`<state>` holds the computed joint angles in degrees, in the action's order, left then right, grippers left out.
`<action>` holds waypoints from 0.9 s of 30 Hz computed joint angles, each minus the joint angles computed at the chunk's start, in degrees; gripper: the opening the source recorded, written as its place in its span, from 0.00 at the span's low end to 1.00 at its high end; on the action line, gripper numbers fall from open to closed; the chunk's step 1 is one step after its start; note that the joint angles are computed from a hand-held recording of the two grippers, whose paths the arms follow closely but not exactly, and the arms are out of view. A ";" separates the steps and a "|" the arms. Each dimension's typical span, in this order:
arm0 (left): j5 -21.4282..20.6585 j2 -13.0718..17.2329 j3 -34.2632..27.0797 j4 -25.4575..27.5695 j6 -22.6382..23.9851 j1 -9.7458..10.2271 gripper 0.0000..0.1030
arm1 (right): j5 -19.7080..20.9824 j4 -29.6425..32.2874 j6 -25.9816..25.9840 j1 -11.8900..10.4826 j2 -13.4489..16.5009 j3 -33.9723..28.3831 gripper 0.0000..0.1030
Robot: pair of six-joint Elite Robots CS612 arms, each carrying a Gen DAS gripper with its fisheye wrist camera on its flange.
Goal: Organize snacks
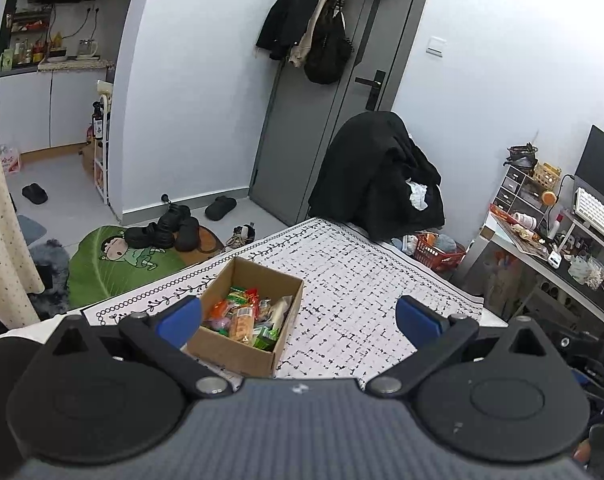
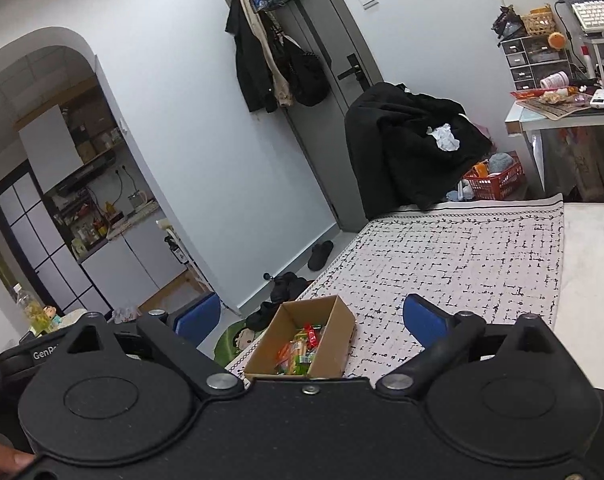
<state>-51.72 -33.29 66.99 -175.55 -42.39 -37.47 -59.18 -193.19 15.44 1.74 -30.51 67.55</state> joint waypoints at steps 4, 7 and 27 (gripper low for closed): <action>0.30 -0.62 1.18 -0.13 -0.21 0.00 1.00 | 0.30 0.13 -0.82 0.20 -0.39 0.54 0.96; 0.16 -0.97 1.76 0.37 -0.83 0.11 1.00 | -0.09 1.32 -2.40 0.43 -0.76 0.80 0.96; -2.15 -1.61 3.16 8.58 -0.55 1.04 1.00 | -2.64 14.41 -12.30 1.82 -2.49 1.73 1.00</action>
<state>-53.86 -34.90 70.14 -166.97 -42.94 -36.43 -61.82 -178.78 3.14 3.56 -33.00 69.27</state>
